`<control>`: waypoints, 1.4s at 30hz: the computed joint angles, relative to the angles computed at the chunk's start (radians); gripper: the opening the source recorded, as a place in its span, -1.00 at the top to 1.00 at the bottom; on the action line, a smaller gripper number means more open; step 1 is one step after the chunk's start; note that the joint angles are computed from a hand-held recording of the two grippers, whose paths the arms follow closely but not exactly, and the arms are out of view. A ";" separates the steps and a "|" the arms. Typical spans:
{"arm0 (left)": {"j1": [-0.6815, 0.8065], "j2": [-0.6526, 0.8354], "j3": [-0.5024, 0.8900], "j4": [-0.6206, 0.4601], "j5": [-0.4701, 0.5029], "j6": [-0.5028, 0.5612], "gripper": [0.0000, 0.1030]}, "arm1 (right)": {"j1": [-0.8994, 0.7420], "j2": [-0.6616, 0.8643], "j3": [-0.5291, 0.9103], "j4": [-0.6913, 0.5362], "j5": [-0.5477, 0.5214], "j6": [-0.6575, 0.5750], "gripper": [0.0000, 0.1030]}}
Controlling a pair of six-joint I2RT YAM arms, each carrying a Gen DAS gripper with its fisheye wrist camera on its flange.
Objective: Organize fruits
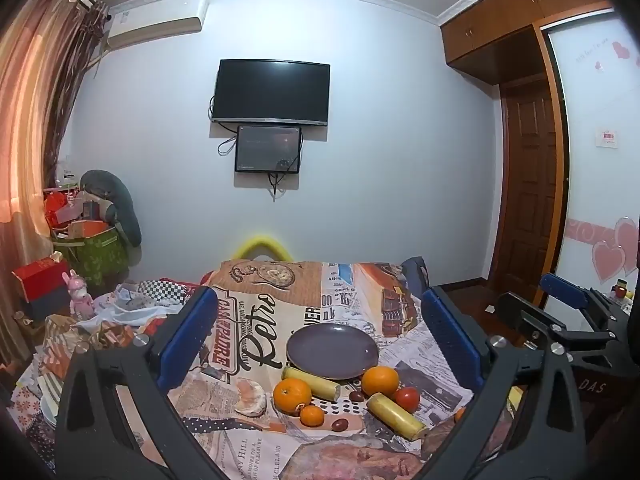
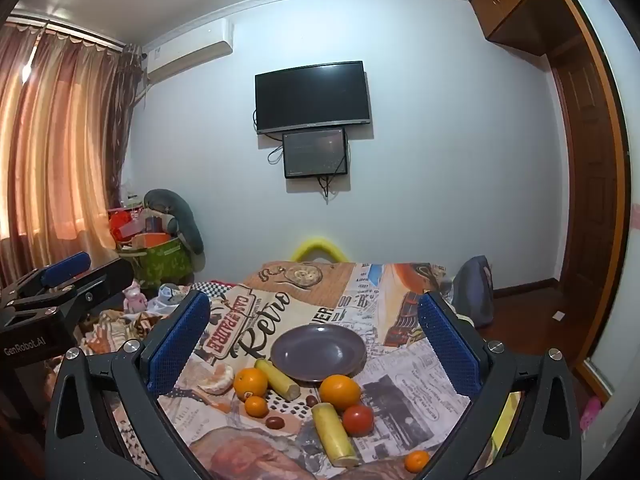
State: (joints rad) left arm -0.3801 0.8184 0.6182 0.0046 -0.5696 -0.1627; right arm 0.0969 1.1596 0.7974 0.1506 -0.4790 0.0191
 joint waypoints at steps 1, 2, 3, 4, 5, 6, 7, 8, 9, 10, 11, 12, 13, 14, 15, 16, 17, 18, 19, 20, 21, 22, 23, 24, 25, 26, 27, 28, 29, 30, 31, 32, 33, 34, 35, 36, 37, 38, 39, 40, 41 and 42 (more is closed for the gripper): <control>0.001 0.000 0.001 -0.004 0.004 -0.005 -1.00 | 0.000 0.000 0.001 -0.001 0.000 -0.001 -1.00; 0.003 0.001 0.003 -0.008 0.007 -0.010 -1.00 | 0.000 0.000 0.001 -0.001 0.000 -0.001 -1.00; 0.004 0.002 0.004 -0.011 0.010 -0.014 -1.00 | -0.001 0.001 0.001 -0.003 0.000 -0.001 -1.00; 0.004 0.002 0.005 -0.014 0.011 -0.017 -1.00 | -0.001 0.001 0.001 -0.003 0.000 0.000 -1.00; 0.005 0.003 0.005 -0.017 0.012 -0.020 -1.00 | -0.001 0.000 0.001 -0.005 0.000 0.000 -1.00; 0.035 0.014 0.024 -0.029 0.046 -0.008 -1.00 | -0.009 0.010 0.005 -0.002 -0.008 -0.003 -1.00; 0.041 0.017 0.026 -0.030 0.051 -0.007 -1.00 | 0.000 -0.002 0.003 -0.009 0.000 -0.001 -1.00; 0.047 0.020 0.029 -0.030 0.058 -0.007 -1.00 | -0.002 -0.001 0.003 -0.009 -0.001 0.002 -1.00; 0.048 0.012 0.012 -0.015 0.059 0.002 -1.00 | -0.003 0.000 0.004 -0.010 -0.003 0.003 -1.00; 0.053 0.015 0.013 -0.014 0.065 0.002 -1.00 | -0.005 0.002 0.005 -0.011 -0.006 0.004 -1.00; 0.058 0.018 0.015 -0.013 0.072 0.002 -1.00 | -0.005 0.001 0.005 -0.012 -0.006 0.004 -1.00; 0.062 0.021 0.016 -0.012 0.077 0.002 -1.00 | -0.005 0.002 0.004 -0.011 -0.007 0.005 -1.00; 0.052 0.012 0.008 -0.011 0.068 0.000 -1.00 | -0.005 0.001 0.004 -0.011 -0.008 0.005 -1.00; 0.045 0.000 -0.003 -0.011 0.060 -0.002 -1.00 | -0.004 0.000 0.004 -0.012 -0.006 0.006 -1.00; 0.047 -0.001 -0.004 -0.011 0.062 -0.001 -1.00 | -0.003 -0.001 0.003 -0.012 -0.005 0.007 -1.00; 0.046 -0.001 -0.005 -0.010 0.062 -0.001 -1.00 | -0.003 -0.002 0.003 -0.013 -0.004 0.007 -1.00; 0.048 -0.001 -0.007 -0.009 0.063 -0.001 -1.00 | -0.004 -0.002 0.003 -0.013 -0.005 0.007 -1.00; 0.051 -0.004 -0.008 -0.011 0.068 -0.001 -1.00 | -0.004 -0.002 0.003 -0.013 -0.007 0.007 -1.00; 0.047 -0.001 -0.008 -0.010 0.064 -0.002 -1.00 | -0.006 -0.002 0.007 -0.017 -0.010 0.007 -1.00; 0.047 -0.002 -0.008 -0.012 0.064 -0.004 -1.00 | -0.006 -0.003 0.007 -0.018 -0.011 0.007 -1.00; 0.046 0.001 -0.007 -0.012 0.064 -0.005 -1.00 | -0.007 -0.003 0.006 -0.018 -0.010 0.006 -1.00; 0.046 0.001 -0.007 -0.013 0.065 -0.006 -1.00 | -0.007 -0.002 0.007 -0.018 -0.011 0.007 -1.00; 0.051 0.000 -0.005 -0.017 0.069 -0.006 -1.00 | -0.008 -0.001 0.007 -0.017 -0.013 0.007 -1.00; 0.052 -0.002 -0.006 -0.019 0.072 -0.007 -1.00 | -0.008 -0.001 0.006 -0.016 -0.014 0.007 -1.00; 0.051 0.005 -0.002 -0.018 0.072 -0.008 -1.00 | -0.007 -0.002 0.005 -0.016 -0.013 0.007 -1.00; 0.053 0.007 0.000 -0.019 0.073 -0.009 -1.00 | -0.004 -0.002 0.001 -0.013 -0.011 0.006 -1.00; 0.053 0.008 0.001 -0.020 0.073 -0.010 -1.00 | -0.004 -0.004 -0.003 -0.011 -0.009 0.006 -1.00; 0.054 0.013 0.002 -0.019 0.074 -0.012 -1.00 | -0.004 -0.006 -0.004 -0.011 -0.008 0.005 -1.00; 0.056 0.012 0.004 -0.022 0.078 -0.012 -1.00 | -0.007 -0.008 -0.002 -0.017 -0.012 0.004 -1.00; 0.057 0.012 0.005 -0.024 0.079 -0.013 -1.00 | -0.005 0.000 0.001 -0.013 -0.010 0.003 -1.00; 0.056 0.014 0.006 -0.025 0.077 -0.014 -1.00 | -0.004 0.000 0.000 -0.012 -0.009 0.003 -1.00; 0.055 0.015 0.005 -0.024 0.076 -0.014 -1.00 | -0.004 0.000 0.000 -0.012 -0.008 0.003 -1.00; 0.055 0.017 0.008 -0.026 0.076 -0.015 -1.00 | -0.004 0.000 -0.002 -0.010 -0.008 0.003 -1.00; 0.055 0.017 0.008 -0.026 0.076 -0.015 -1.00 | -0.004 0.000 -0.002 -0.010 -0.008 0.002 -1.00; 0.055 0.018 0.008 -0.027 0.078 -0.017 -1.00 | -0.004 0.000 -0.002 -0.010 -0.007 0.003 -1.00; 0.054 0.018 0.006 -0.025 0.078 -0.017 -1.00 | -0.003 -0.002 -0.004 -0.010 -0.004 0.003 -1.00; 0.051 0.021 0.006 -0.023 0.074 -0.017 -1.00 | -0.001 -0.003 -0.004 -0.012 -0.001 0.002 -1.00; 0.052 0.020 0.006 -0.024 0.074 -0.017 -1.00 | -0.001 -0.003 -0.005 -0.013 -0.001 0.002 -1.00; 0.051 0.020 0.006 -0.023 0.073 -0.016 -1.00 | -0.002 -0.004 -0.005 -0.015 -0.001 0.002 -1.00; 0.051 0.020 0.006 -0.024 0.072 -0.017 -1.00 | -0.001 -0.005 -0.005 -0.017 -0.001 0.002 -1.00; 0.051 0.020 0.005 -0.024 0.073 -0.018 -1.00 | -0.002 -0.005 -0.006 -0.016 -0.002 0.002 -1.00; 0.051 0.021 0.005 -0.025 0.074 -0.019 -1.00 | -0.003 -0.005 -0.006 -0.017 -0.002 0.001 -1.00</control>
State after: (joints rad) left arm -0.3289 0.8389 0.6234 -0.0201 -0.4953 -0.1814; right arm 0.0942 1.1547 0.7914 0.1332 -0.4812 0.0203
